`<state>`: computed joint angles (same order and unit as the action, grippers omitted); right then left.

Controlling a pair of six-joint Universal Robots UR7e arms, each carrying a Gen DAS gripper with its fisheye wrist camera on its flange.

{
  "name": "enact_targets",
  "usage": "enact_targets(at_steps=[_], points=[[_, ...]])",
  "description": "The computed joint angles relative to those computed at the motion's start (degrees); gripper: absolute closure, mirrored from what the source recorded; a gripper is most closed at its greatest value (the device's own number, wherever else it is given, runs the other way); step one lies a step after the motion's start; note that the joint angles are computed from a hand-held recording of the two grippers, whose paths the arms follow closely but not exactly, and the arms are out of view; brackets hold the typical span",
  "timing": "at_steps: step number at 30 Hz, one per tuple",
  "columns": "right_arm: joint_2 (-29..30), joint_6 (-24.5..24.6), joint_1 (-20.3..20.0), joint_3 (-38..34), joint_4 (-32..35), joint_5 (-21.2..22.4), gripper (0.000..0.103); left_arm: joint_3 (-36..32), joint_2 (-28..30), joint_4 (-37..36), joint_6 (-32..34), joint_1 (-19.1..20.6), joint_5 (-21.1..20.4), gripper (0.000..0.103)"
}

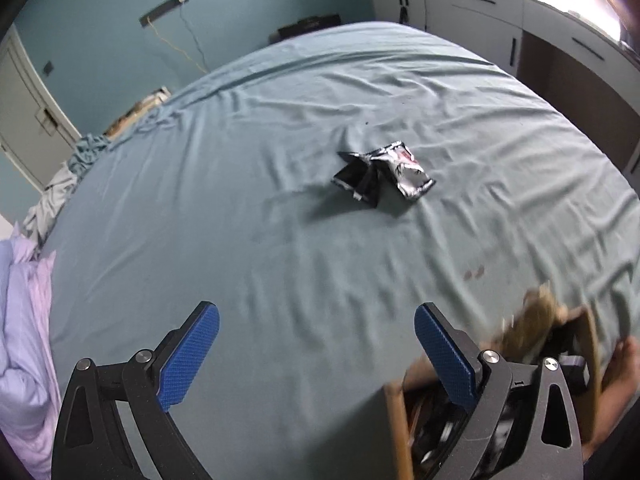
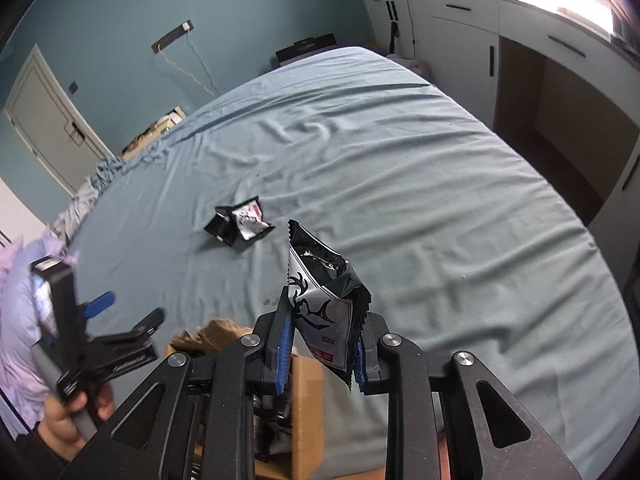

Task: Organize snacks
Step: 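Grasp a black packet with the left gripper while the right gripper holds its packet, then carry both packets over the box and open both grippers to drop them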

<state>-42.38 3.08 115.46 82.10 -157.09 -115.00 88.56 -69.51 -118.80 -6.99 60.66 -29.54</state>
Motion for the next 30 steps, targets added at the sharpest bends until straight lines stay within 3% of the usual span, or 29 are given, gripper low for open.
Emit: enact_targets(at_steps=[4,6,10,14,19,22,24,26,27,30], points=[[-0.4,1.2,-0.8,0.5,-0.1,1.0,0.081,-8.4,4.8,4.6,-4.6,1.3,-4.7,0.002],[0.2,2.2,-1.4,-0.5,1.1,1.6,0.081,-12.6,8.1,5.4,-4.5,2.0,-4.5,0.002],[1.3,5.2,-3.2,-4.1,7.9,7.0,0.081,-23.3,16.2,9.9,-4.1,4.7,-3.2,0.002],[3.5,3.2,-2.6,-7.5,9.2,3.6,0.081,-33.3,23.8,13.1,-4.3,7.4,-2.1,0.002],[5.4,4.4,-3.8,-11.3,13.9,6.1,0.081,-44.5,31.7,18.4,-3.9,9.5,-2.0,0.002],[7.2,5.8,-4.4,-14.5,17.4,6.2,0.081,-48.4,34.5,22.1,-3.6,10.3,-3.1,0.016],[7.8,6.9,-4.8,-15.9,19.2,6.8,0.081,-45.9,33.6,17.0,-1.3,10.2,-4.7,0.031],[8.3,7.8,-4.9,-17.2,20.8,6.5,0.080,-43.1,32.2,14.1,1.7,9.7,-7.0,0.066],[8.5,8.1,-4.9,-17.6,21.6,6.3,0.080,-42.1,31.7,13.9,3.5,9.3,-7.3,0.076],[9.2,8.8,-5.0,-19.0,23.2,6.5,0.081,-36.7,29.1,13.7,8.5,7.7,-6.8,0.076]])
